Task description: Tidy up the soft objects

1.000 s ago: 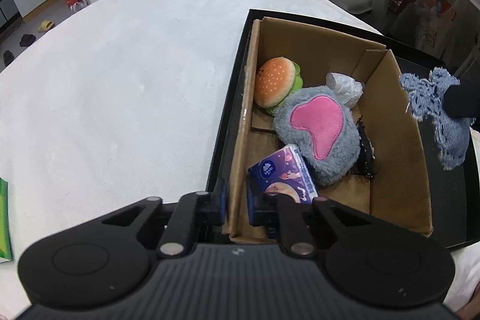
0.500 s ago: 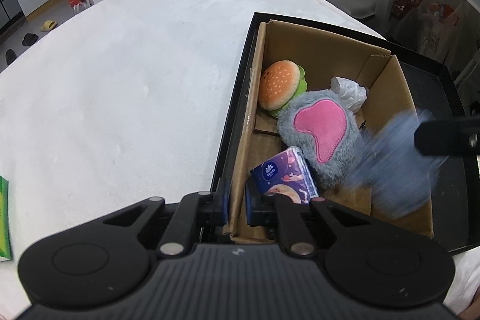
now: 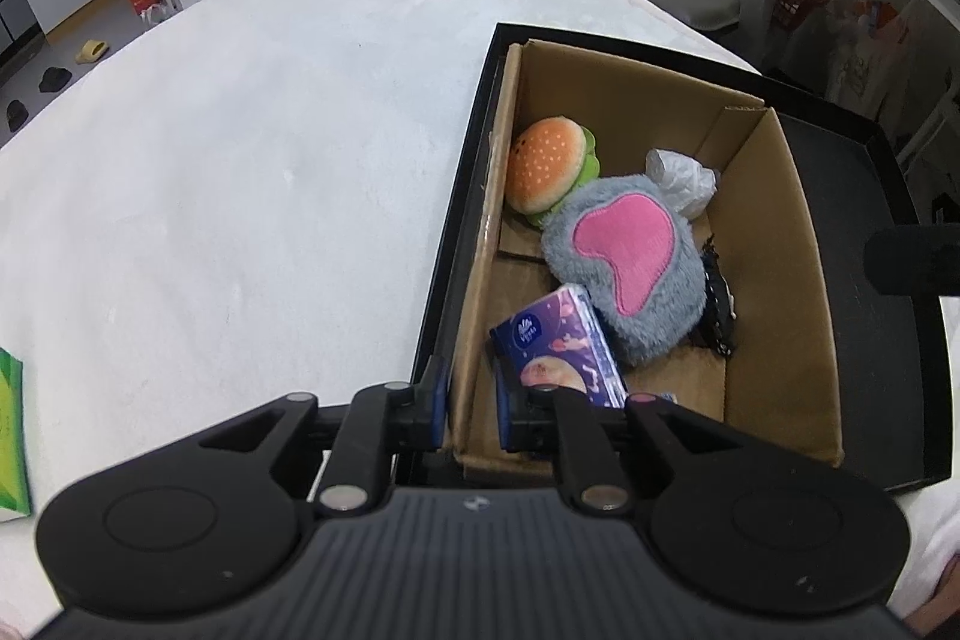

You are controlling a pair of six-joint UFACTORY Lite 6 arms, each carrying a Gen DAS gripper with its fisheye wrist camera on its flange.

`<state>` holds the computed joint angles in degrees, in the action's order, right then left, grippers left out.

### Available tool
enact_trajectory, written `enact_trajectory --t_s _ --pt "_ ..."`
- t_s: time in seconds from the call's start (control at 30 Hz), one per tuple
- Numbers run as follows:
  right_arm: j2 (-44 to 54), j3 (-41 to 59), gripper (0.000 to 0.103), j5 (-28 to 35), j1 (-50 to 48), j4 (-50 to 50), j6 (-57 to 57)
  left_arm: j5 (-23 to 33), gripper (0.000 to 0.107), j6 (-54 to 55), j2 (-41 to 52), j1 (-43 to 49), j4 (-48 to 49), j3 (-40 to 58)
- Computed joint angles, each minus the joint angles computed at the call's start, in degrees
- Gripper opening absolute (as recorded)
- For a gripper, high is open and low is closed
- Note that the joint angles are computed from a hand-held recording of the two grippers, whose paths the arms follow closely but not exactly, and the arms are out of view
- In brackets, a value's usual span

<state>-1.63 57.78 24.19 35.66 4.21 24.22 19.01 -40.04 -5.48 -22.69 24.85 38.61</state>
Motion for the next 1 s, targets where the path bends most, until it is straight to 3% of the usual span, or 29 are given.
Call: enact_trajectory --t_s 0.1,0.27,0.37,0.57,0.8,1.0 --pt "-2.0 -1.4 0.065 0.0 -0.6 0.0 1.1 2.1 0.018 5.5 -1.7 0.3 -5.9 0.8" --pt "-6.3 -3.3 0.073 0.1 -0.5 -2.9 5.7 5.4 0.036 9.9 -5.5 -0.6 -9.7 1.8" --pt "-9.2 -4.8 0.08 0.4 -0.1 -6.4 10.3 7.9 0.046 9.6 -7.6 -2.1 -9.6 3.0" --pt "-15.3 -8.3 0.085 1.9 0.7 -11.8 18.6 12.6 0.06 8.2 -11.9 -6.2 -7.7 5.0" --pt "-22.3 -11.1 0.102 6.4 3.4 -21.8 31.4 17.5 0.073 5.9 -15.8 -10.5 -5.9 6.8" --pt "-28.7 -12.6 0.103 12.0 5.6 -27.3 39.1 22.6 0.085 4.3 -19.0 -14.2 -4.9 9.3"
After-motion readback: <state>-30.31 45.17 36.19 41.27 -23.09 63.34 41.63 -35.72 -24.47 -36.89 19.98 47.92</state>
